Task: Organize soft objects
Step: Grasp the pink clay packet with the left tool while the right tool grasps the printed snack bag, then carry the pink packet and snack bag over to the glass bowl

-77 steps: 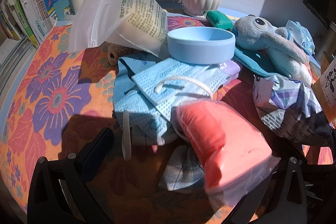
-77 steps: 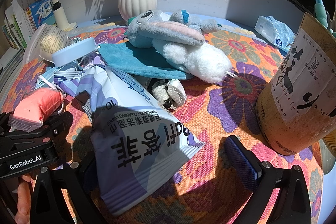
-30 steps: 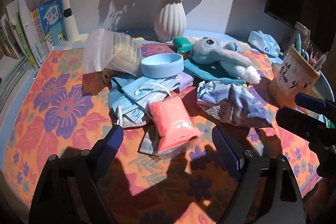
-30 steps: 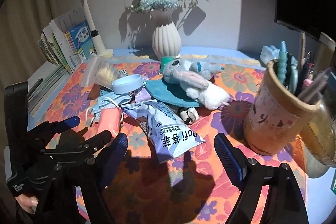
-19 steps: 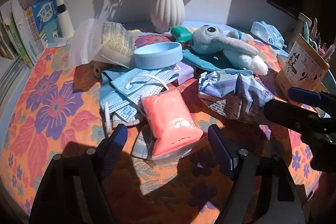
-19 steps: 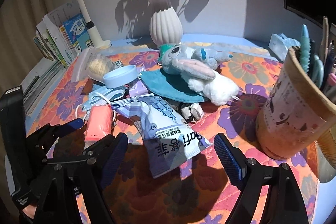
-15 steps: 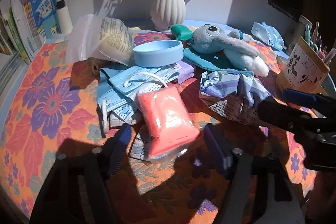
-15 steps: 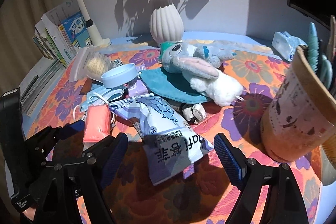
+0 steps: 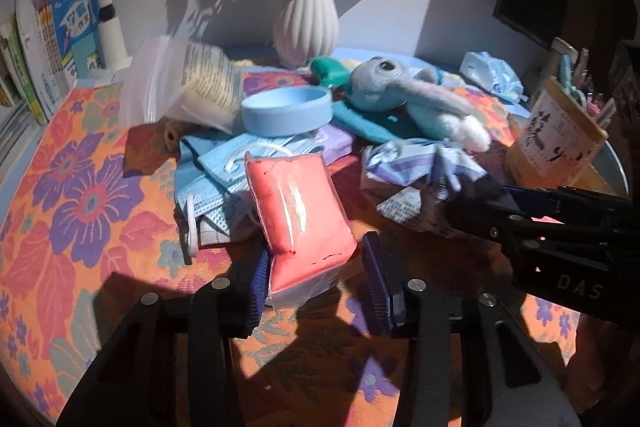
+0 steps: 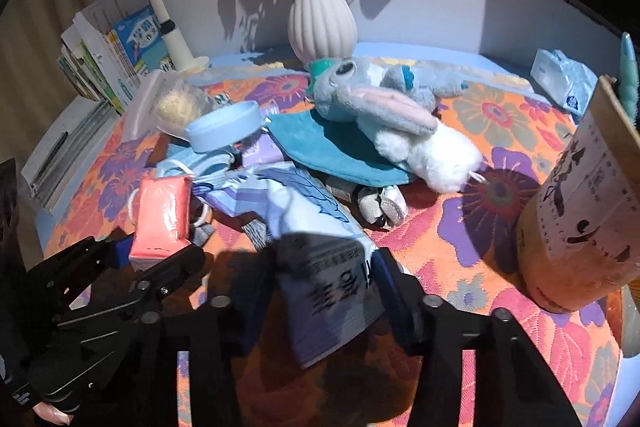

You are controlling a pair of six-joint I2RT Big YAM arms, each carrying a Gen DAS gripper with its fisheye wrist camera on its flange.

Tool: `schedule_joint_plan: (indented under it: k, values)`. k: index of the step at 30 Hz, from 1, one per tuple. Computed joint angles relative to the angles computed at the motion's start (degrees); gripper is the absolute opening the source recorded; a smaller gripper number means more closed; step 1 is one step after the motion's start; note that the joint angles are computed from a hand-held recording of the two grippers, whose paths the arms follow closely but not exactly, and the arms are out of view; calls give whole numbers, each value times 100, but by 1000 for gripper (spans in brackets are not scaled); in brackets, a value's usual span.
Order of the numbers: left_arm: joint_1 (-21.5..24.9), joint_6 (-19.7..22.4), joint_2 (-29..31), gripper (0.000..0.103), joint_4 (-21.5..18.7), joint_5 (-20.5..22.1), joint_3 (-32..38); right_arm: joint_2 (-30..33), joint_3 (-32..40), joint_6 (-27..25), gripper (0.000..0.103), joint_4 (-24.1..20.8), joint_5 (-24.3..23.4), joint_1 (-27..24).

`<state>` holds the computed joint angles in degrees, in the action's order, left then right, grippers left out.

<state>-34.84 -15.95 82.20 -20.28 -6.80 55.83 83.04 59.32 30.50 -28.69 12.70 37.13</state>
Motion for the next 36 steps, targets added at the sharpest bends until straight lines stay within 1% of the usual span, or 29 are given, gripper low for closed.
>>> schedule_joint_plan:
  k: [7,13,16,22,24,29,31,33,36]
  values:
    - [-220,63,-391,41,77,-158,-146,-423,-189,121,39,-9,193,151]
    - [-433,36,-669,41,78,-271,-250,-839,-375,265,34,-212,521,361]
    - [-590,26,-797,41,78,-358,-303,-1069,-517,398,33,-336,680,435]
    - [-882,34,-950,41,64,-491,-305,-1641,-912,706,31,-395,760,417]
    - [-986,59,-970,41,78,-519,-276,-1840,-992,805,31,-537,851,433]
    - [-1289,140,-902,41,124,-460,-138,-2500,-1206,1138,31,-1099,1215,452]
    - [-1423,157,-813,41,124,-296,-23,-2781,-1292,1283,31,-1328,1307,399]
    - [-1566,201,-717,41,168,-25,116,-3102,-1373,1438,30,-1578,1416,339]
    - [-1774,320,-527,41,199,290,384,-3678,-1453,1649,29,-2062,1690,221]
